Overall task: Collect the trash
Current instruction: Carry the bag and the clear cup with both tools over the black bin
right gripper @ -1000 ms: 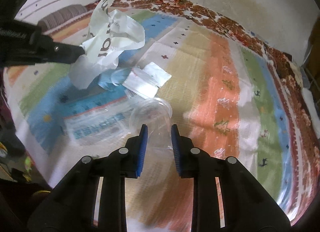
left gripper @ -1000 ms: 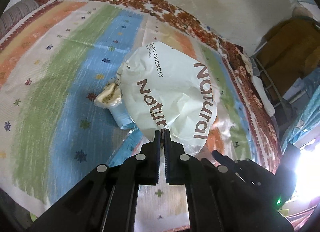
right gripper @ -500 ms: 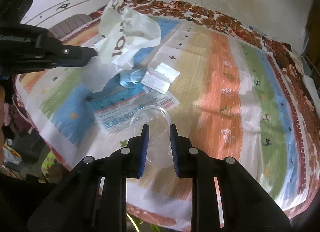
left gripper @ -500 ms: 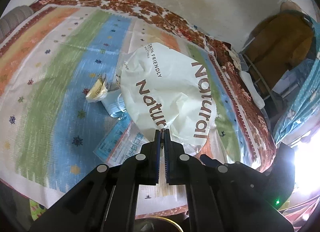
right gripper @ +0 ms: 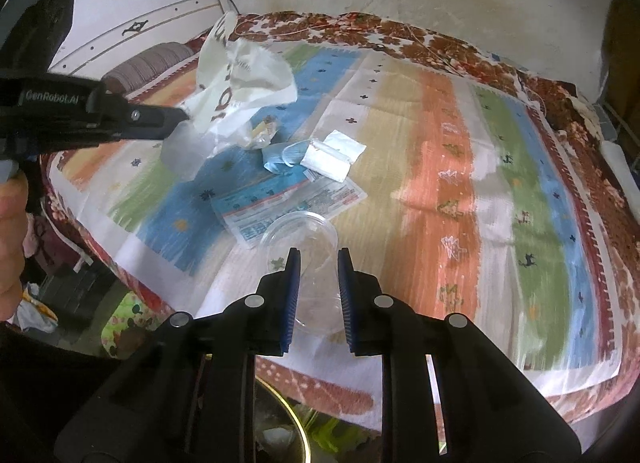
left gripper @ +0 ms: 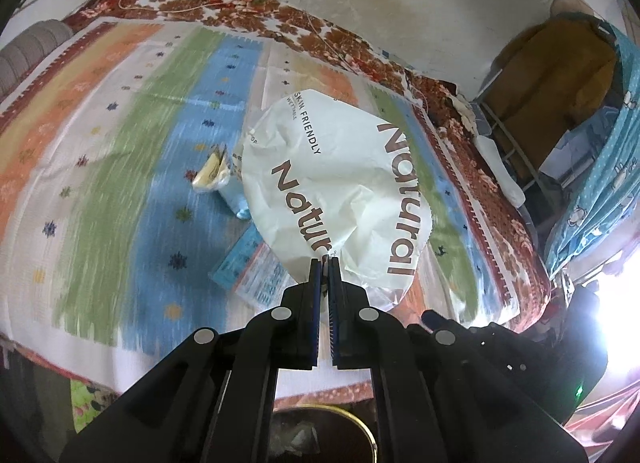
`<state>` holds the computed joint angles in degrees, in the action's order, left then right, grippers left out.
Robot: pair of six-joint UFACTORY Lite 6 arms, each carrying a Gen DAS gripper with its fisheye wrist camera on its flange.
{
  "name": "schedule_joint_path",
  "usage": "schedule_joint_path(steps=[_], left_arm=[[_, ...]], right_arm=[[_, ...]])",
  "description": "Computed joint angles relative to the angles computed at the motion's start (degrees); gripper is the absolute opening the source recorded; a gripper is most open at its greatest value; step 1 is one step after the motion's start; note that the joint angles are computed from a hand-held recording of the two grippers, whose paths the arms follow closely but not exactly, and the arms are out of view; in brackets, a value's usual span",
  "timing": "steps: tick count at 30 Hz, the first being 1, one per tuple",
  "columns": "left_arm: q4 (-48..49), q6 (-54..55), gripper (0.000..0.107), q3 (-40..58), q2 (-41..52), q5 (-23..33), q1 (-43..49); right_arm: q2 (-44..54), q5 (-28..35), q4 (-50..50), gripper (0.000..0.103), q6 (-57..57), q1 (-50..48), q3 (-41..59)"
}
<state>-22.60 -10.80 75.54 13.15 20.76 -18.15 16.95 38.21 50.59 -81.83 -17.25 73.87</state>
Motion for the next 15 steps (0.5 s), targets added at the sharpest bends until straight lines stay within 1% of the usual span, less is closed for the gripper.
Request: schedule_joint_path(steps=[4, 8, 9, 11, 12, 13, 15], left_arm=[[1.8, -3.4, 0.003, -4.4, -4.3, 0.2, -1.8], [0.3, -4.2, 0.002, -10.9, -10.8, -0.9, -3.5], [2.0, -6.1, 0.002, -12.0, -12.1, -1.0, -3.9], [10.7, -14.4, 0.002, -15.1, -15.9, -1.5, -5.6], [12.8, -16.5, 0.002, -15.8, -16.8, -1.5, -6.2], [12.7, -16.8, 0.002, -17.3, -18.3, -1.8, -6.7], [9.6, -14.5, 0.002, -19.6, -20.3, -2.2, -6.9]], right_arm=[[-3.4, 1.2, 1.0, 0.017, -1.4, -1.4, -3.4], [-7.3, 3.7, 2.2, 0.017, -3.0, -3.8, -6.7], [-8.0, 4.3, 2.4, 0.017, -3.2, -4.3, -7.3], [-9.9, 5.6, 2.8, 0.017, -3.9, -5.8, -8.9], [-10.9, 6.4, 3.0, 0.017, -4.3, -6.6, -9.8], [-11.4, 6.8, 3.1, 0.017, -4.7, -7.1, -10.3], [-13.0, 7.6, 3.2, 0.016, -5.6, -8.2, -12.0]])
